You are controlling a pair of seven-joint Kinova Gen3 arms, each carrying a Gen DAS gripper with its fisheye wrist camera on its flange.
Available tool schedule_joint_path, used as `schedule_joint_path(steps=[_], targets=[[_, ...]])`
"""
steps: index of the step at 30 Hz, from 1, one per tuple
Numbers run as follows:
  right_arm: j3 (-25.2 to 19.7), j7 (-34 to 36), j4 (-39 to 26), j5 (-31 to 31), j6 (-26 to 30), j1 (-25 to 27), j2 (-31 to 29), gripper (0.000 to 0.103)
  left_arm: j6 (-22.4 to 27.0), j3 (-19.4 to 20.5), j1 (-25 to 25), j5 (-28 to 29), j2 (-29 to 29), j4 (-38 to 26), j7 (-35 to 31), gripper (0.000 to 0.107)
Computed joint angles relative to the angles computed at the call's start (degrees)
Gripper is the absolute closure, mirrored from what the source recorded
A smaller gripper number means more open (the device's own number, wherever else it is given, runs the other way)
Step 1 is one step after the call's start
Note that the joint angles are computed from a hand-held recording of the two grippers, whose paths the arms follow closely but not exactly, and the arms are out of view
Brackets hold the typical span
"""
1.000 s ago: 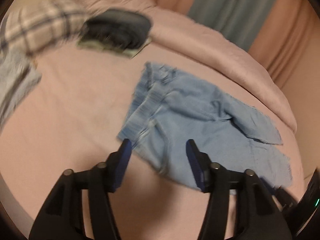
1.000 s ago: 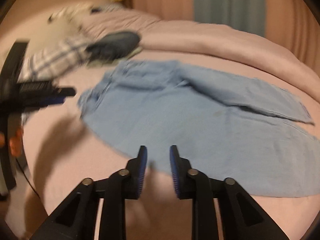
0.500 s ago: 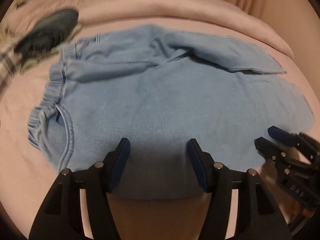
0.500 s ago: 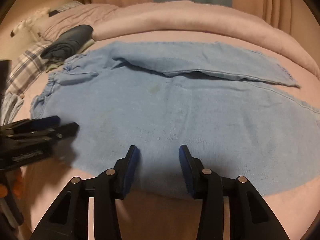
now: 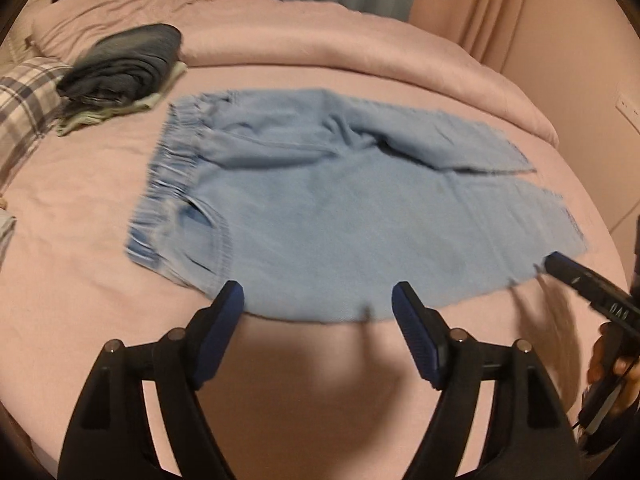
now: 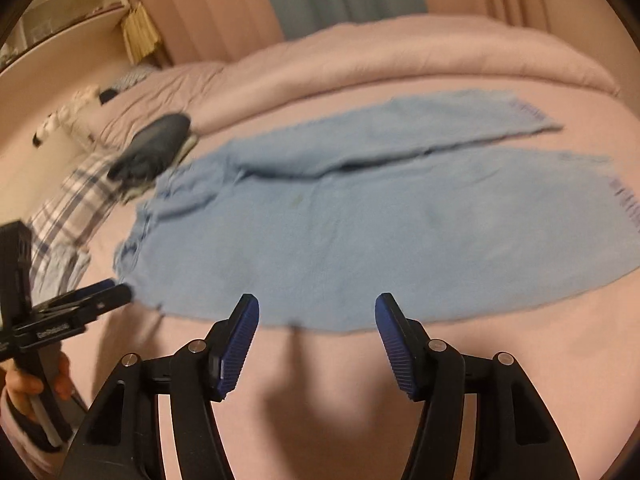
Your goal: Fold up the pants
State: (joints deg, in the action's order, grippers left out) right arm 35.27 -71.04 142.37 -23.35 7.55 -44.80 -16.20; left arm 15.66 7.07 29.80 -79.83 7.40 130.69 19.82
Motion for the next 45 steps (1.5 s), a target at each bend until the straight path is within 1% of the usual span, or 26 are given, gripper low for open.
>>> schedule_joint_path(steps=[3,5,7,8,10,11,12,14,15,17,19,21,23,24,26,28,30,32,34,35,38,40,41,43,44,45], targets=[[-3.77,2.88,-2.55,-2.52,1.23,5.4,1.95,0.037,-0.23,-3.9,1.35,4.86,-0.1,-1.14,-6.27,0.029],[-8.08,3.76,-5.33,-3.8,2.48,10.5,6.56,0.037,-0.56,-2.97,-2.01,7.57,0.61,-2.32,-10.93,0.029],[-11.27,2.75,-8.79,-1.44,6.1,14.35,11.42,0.033,0.66,0.6,-7.32,10.26,1.49,-3.61,-15.59,0.029],[-11.59,0.89,-10.25,0.89,8.09,15.12,14.06,0.027,1.13,2.4,-9.98,11.92,1.99,-4.07,-17.92,0.027],[-11.24,-1.41,-12.34,5.55,10.09,13.6,19.08,0.022,2.57,5.84,-15.28,16.02,5.02,-5.97,-22.58,0.027],[-11.67,-1.16,-13.69,7.88,11.49,12.87,20.38,0.016,3.64,8.12,-17.94,17.82,6.12,-6.77,-24.91,0.028],[-13.16,0.02,-14.51,9.87,12.23,13.08,20.62,0.016,4.57,10.28,-20.59,18.73,7.02,-7.45,-27.24,0.028],[-18.01,3.2,-16.82,11.04,14.82,16.68,20.71,0.016,4.92,14.03,-25.38,20.33,6.94,-8.05,-31.9,0.028],[-20.57,5.36,-17.85,10.23,15.85,19.34,20.69,0.016,3.7,14.32,-26.78,21.26,6.41,-8.08,-34.24,0.028],[-25.58,10.02,-20.99,6.21,17.62,24.65,20.81,0.016,-0.03,12.26,-27.8,22.98,5.15,-8.48,-38.9,0.027],[-30.45,14.68,-24.91,2.43,18.3,29.96,22.28,0.016,-0.41,10.98,-28.05,24.5,5.47,-10.91,-43.56,0.026],[-35.72,19.34,-28.05,-0.65,17.3,35.27,24.32,0.016,-0.22,13.95,-31.83,24.85,7.08,-13.85,-48.22,0.025],[-40.73,23.98,-33.16,-4.08,17.74,40.5,27.85,0.016,1.06,19.26,-37.05,25.48,10.05,-17.21,-52.88,0.025],[-42.05,25.81,-35.31,-5.5,17.92,42.1,29.4,0.016,2.85,21.91,-39.33,26.33,11.84,-19.3,-55.21,0.025],[-41.62,26.8,-40.03,-6.93,19.59,42.13,32.64,0.016,6.66,26.86,-43.16,28.03,16.16,-24.02,-59.87,0.025],[-38.46,25.2,-44.09,-7.0,21.63,39.58,35.23,0.016,10.84,28.27,-43.75,30.19,19.57,-28.71,-64.53,0.025],[-33.51,21.96,-47.31,-3.42,21.9,34.48,37.79,0.016,14.14,30.39,-45.37,32.38,22.5,-32.47,-69.18,0.025],[-30.62,20.79,-52.2,1.2,23.66,31.08,41.63,0.017,16.99,35.7,-49.94,33.95,27.01,-36.24,-73.84,0.025],[-31.14,21.84,-56.76,5.18,26.38,31.4,44.16,0.017,19.48,40.98,-54.14,34.07,30.35,-38.73,-78.5,0.025],[-32.0,21.65,-59.0,7.25,28.3,32.04,45.17,0.017,19.91,42.54,-55.53,34.15,31.31,-39.38,-80.26,0.025],[-36.24,20.04,-66.87,14.15,34.1,34.37,49.79,0.017,23.49,49.79,-60.25,34.5,36.36,-42.42,-87.25,0.024],[-37.11,17.4,-72.17,18.75,38.76,34.54,53.48,0.017,27.03,51.31,-60.32,34.6,39.05,-45.12,-90.98,0.024],[-37.65,16.01,-74.77,21.08,41.09,34.76,55.7,0.017,28.47,50.86,-59.74,35.67,39.82,-46.46,-92.83,0.024],[-41.88,12.43,-79.22,24.65,45.75,37.67,59.17,0.019,31.02,48.83,-58.42,39.97,41.09,-49.5,-97.41,0.023],[-44.54,11.34,-81.16,25.12,48.05,39.53,60.16,0.021,31.49,46.87,-57.48,42.19,40.99,-50.44,-99.07,0.027],[-47.19,11.16,-82.5,26.4,50.36,40.88,60.45,0.035,31.03,44.64,-56.55,44.24,40.28,-50.62,-100.58,0.031]])
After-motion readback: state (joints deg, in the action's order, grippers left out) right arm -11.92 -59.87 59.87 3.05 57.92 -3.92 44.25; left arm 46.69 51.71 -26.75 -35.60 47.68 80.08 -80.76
